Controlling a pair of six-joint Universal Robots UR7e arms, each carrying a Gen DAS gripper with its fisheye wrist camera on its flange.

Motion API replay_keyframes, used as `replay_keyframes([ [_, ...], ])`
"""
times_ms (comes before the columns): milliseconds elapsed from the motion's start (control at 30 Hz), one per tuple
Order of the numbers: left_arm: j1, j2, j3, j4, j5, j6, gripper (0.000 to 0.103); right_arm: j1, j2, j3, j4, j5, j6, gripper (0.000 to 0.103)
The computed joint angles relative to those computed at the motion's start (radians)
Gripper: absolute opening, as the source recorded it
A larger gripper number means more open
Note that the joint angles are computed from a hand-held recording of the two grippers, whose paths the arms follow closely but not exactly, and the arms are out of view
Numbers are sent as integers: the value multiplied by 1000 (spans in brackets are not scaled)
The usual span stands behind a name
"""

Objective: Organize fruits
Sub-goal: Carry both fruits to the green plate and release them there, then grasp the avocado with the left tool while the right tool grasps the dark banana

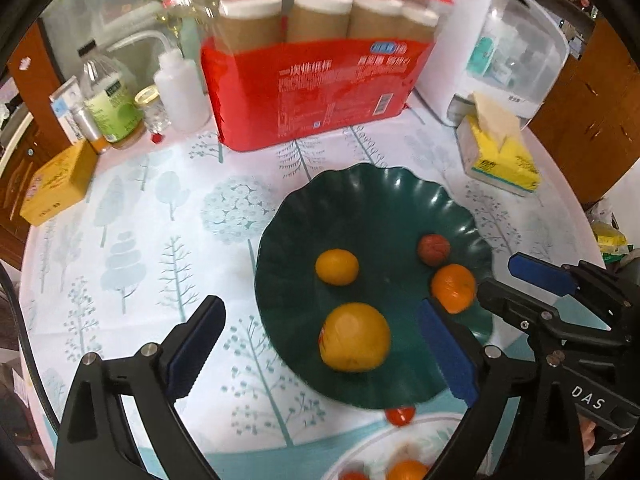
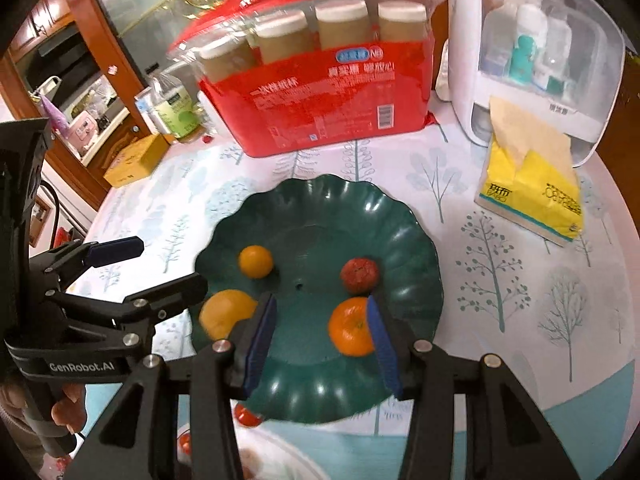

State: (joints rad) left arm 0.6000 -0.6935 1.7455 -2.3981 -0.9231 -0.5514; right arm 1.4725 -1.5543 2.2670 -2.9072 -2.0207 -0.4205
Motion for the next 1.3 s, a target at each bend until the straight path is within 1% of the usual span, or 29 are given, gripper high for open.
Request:
replay_keyframes([
  [133,-49,-51,36,27,15,-45,97,29,-66,34,18,-3,4,47],
  [300,-106,-119,85,65,12,-120,97,62,-173,81,54,-2,9,47],
  [400,-139,-149,106,96,17,-158,97,85,-230,104,72,-14,11,47],
  [600,-233,-226,165,164,58,-245,97,130,-361,156,126,-19,5,47],
  [833,-316,-300,242,187,86,-372,97,171,-500,212,213,-15,3,47],
  [1133,-381,-347,346,222,38,-502,97,169,-682,283,365,13,-8,47],
  [1300,-416,-386,406,233,7,-545,97,150,-761,315,437,31,13,47],
])
